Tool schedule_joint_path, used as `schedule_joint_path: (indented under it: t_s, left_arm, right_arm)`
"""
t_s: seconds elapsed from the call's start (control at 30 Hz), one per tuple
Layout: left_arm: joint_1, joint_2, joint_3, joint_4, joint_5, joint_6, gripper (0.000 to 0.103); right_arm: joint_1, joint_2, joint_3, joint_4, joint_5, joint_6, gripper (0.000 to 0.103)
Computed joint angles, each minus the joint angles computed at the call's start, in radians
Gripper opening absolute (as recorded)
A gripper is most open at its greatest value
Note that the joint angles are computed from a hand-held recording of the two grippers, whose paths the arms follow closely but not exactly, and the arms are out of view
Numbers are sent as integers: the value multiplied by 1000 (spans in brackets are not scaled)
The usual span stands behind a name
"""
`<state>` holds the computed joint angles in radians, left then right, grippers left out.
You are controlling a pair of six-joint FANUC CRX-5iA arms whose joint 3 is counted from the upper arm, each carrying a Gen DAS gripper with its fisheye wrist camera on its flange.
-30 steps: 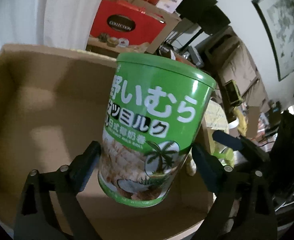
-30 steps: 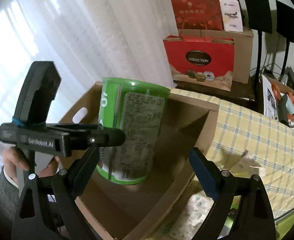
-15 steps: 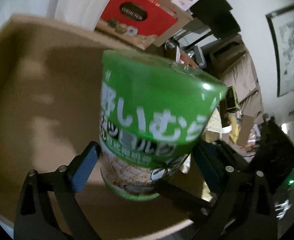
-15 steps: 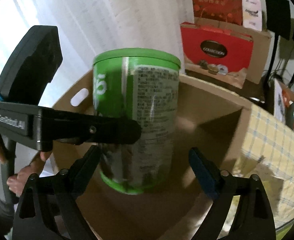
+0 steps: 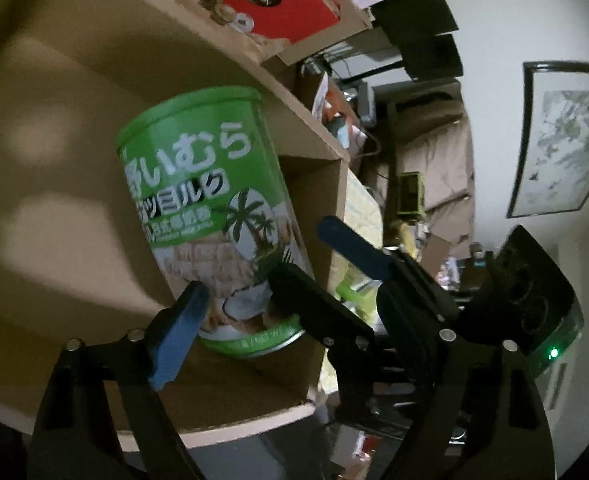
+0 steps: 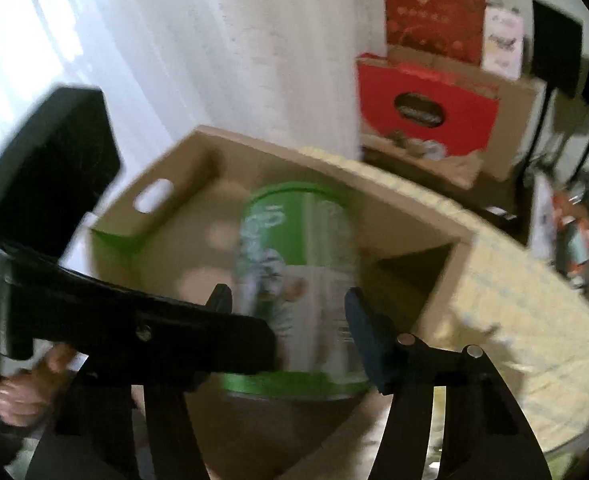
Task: Organize objects
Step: 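Lower the can into the cardboard box and open the left tool, then withdraw the left tool from the box back over the table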
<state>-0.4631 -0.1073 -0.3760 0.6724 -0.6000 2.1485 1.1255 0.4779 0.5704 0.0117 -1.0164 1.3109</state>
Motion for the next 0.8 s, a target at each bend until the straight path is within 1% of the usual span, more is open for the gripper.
schedule_joint_path:
  t_s: [0.03, 0.07, 0.1, 0.13, 0.2, 0.23, 0.27, 0.3, 0.33, 0.4, 0.43, 0.53, 0.6, 0.7, 0.8]
  left_arm:
    - [3, 2, 7, -12, -12, 6, 84]
    - [5, 1, 13, -26, -23, 19, 84]
    - [8, 0, 26, -59, -43, 42, 84]
    - [7, -4, 27, -73, -46, 48, 86]
    - [-1, -10, 25, -77, -60, 43, 86]
    - [-6, -8, 38, -97, -76, 47, 86]
    - [-11, -8, 60, -142, -108, 60, 86]
    - [-19, 2, 112, -232, -175, 104, 86]
    - [-30, 13, 155, -301, -227, 136, 85]
    - [-54, 30, 224, -413, -311, 168, 85]
    - [-65, 41, 253, -448, -351, 165, 84]
    - [-96, 70, 305, -496, -423, 130, 80]
    - [-137, 105, 369, -549, -490, 105, 81]
    - [-205, 177, 493, -658, -611, 102, 81]
    - [-237, 242, 578, -708, -683, 119, 81]
  right_arm:
    - [6, -9, -19, 28, 7, -10, 66]
    - [6, -23, -38, 28, 15, -9, 67]
    - [1, -41, -56, 12, 26, -4, 68]
    - [-4, -51, -67, 0, 35, 1, 71]
    - [-11, -74, -93, -20, 41, 22, 74]
    - [-9, -89, -115, -16, 45, 29, 74]
    - [-6, -102, -136, -11, 48, 36, 74]
    - [-1, -115, -160, 3, 53, 36, 74]
    - [5, -135, -197, 27, 68, 28, 74]
    - [8, -163, -241, 40, 82, 10, 74]
    - [5, -176, -257, 38, 84, -5, 74]
    - [-15, -205, -286, 3, 87, -30, 74]
    - [-26, -224, -304, -13, 99, -40, 74]
    - [-36, -253, -335, -29, 117, -59, 74]
    - [-50, -267, -351, -49, 131, -77, 74]
